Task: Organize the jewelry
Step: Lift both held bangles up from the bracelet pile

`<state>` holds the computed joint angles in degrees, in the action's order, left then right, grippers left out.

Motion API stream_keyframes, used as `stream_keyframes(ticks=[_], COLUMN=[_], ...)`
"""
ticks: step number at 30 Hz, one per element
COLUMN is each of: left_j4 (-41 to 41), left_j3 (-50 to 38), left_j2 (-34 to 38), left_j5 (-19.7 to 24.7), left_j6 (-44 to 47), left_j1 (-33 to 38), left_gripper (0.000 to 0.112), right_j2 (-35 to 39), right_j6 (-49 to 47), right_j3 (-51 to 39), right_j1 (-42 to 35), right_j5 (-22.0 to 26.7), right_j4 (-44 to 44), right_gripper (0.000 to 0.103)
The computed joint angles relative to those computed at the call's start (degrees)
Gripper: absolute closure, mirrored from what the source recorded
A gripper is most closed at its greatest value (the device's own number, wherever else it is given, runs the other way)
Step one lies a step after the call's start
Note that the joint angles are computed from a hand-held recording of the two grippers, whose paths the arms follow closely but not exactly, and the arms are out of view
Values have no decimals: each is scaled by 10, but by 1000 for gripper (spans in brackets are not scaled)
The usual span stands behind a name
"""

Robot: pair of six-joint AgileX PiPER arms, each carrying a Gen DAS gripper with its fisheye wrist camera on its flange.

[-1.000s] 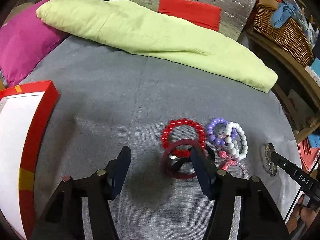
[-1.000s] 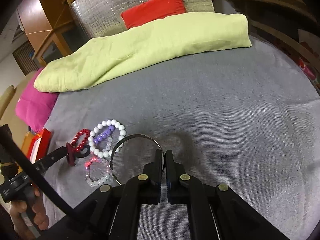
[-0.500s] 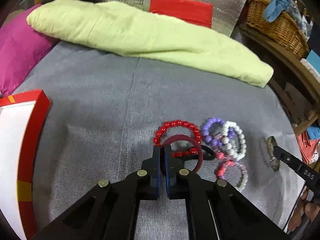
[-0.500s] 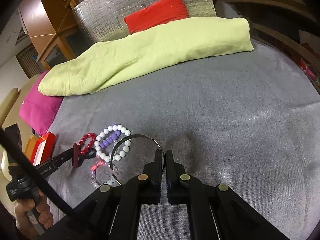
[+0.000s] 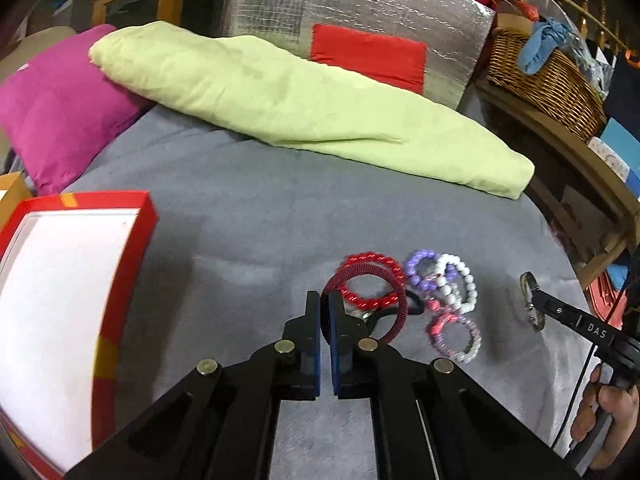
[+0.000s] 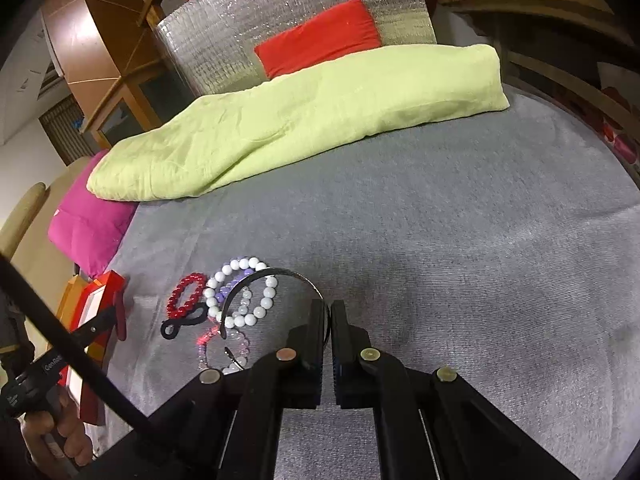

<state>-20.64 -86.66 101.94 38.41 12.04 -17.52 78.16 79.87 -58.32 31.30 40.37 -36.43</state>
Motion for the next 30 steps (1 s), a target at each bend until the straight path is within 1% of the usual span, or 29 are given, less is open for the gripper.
stream_keyframes(ticks=[2,6,14,21,30], left_j4=[15,39,23,17,51], left_j3=[-2,39,99,108,117], left_j2=[3,-28,-74,-79,-91], left_j5=[-7,-26,-48,-51,-70], left_j6=[-11,-25,-5,4,-44], left_j1=[1,5,33,45,49], left_gripper=[108,108,108,108,108], right_j2=[2,9,26,31,34], right_j6=[7,23,45,56,55], right_j3=[-3,-13,-29,-32,-40], right_j1=[10,37,90,111,117], right_j5=[9,37,74,92,98], right_j4=[-9,-34,-60,-69,-77], right_gripper=[99,99,99,99,99])
